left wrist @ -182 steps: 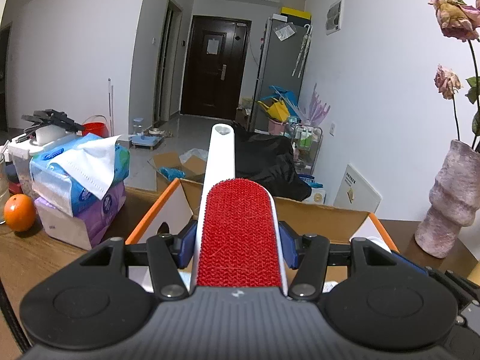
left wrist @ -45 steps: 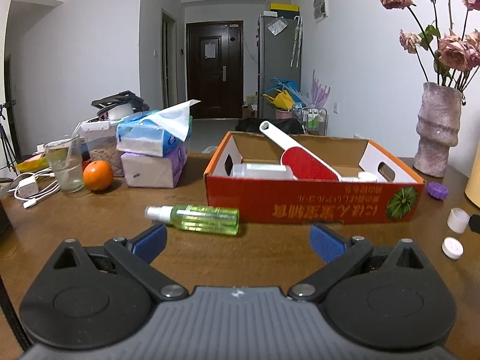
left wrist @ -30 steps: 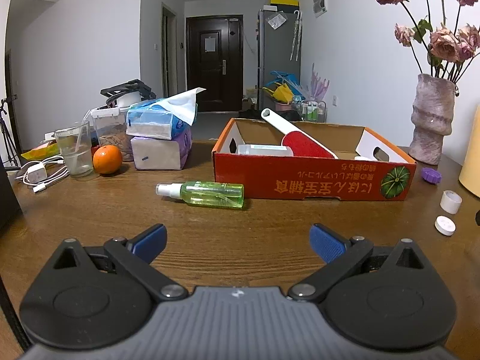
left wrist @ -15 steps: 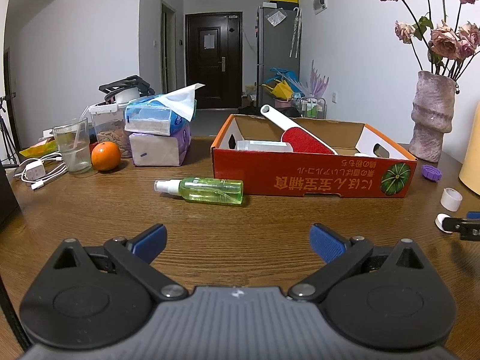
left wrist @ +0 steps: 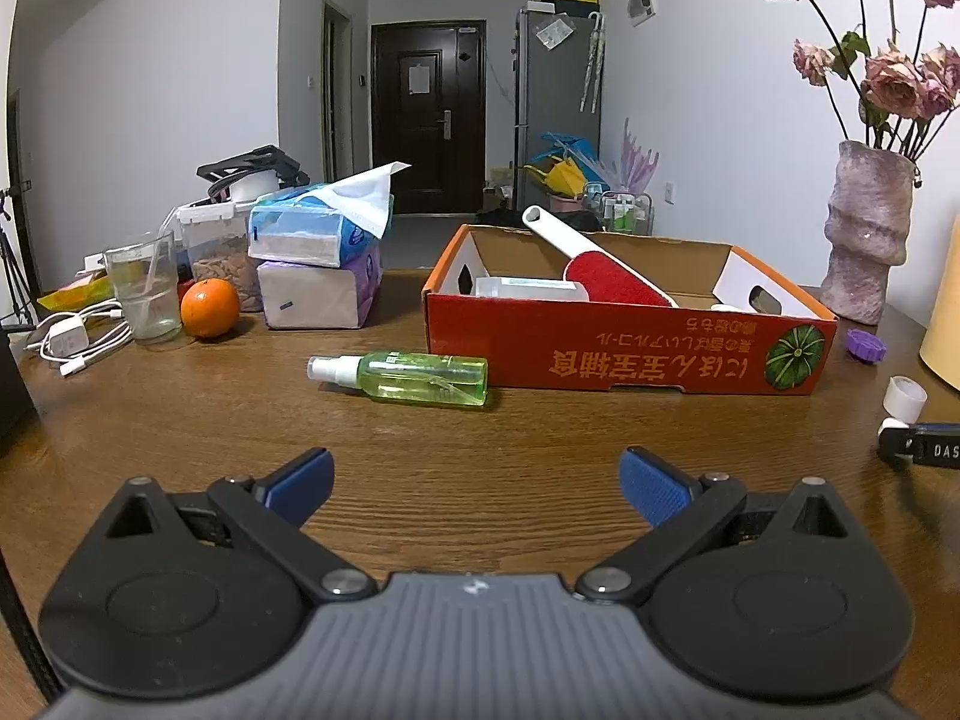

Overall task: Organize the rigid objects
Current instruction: 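Close the right tool on the flat white round cap, then move the left tool to the white tape roll and close on it while the right tool holds the cap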

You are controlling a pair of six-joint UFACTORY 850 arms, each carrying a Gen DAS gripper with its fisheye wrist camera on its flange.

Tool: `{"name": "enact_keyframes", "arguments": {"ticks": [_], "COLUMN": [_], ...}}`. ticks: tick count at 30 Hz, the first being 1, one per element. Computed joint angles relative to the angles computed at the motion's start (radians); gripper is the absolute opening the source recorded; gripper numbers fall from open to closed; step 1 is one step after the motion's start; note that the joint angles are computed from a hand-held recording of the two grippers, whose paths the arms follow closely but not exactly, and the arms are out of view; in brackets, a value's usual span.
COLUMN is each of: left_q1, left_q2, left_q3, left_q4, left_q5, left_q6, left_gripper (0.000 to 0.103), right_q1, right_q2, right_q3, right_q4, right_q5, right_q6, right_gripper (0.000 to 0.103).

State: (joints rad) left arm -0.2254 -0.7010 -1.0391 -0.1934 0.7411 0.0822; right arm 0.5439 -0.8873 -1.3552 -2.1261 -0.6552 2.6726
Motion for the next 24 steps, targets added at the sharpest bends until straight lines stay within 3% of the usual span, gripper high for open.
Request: {"name": "enact_keyframes", "arguments": {"ticks": [24], "left_q1": [-0.117], "left_q2": [-0.043], "left_q3": [-0.091], "left_q4": [-0.029], "left_q5": [-0.065], "left_q6": [0.018], "left_gripper": [0.103], "right_q1": [-0.014], "right_q2": [0.081], "right_q3": [0.132], "right_q4": [-0.115], "right_q5": [-0.110], "right_q6": [0.145], "right_gripper": [0.038]}}
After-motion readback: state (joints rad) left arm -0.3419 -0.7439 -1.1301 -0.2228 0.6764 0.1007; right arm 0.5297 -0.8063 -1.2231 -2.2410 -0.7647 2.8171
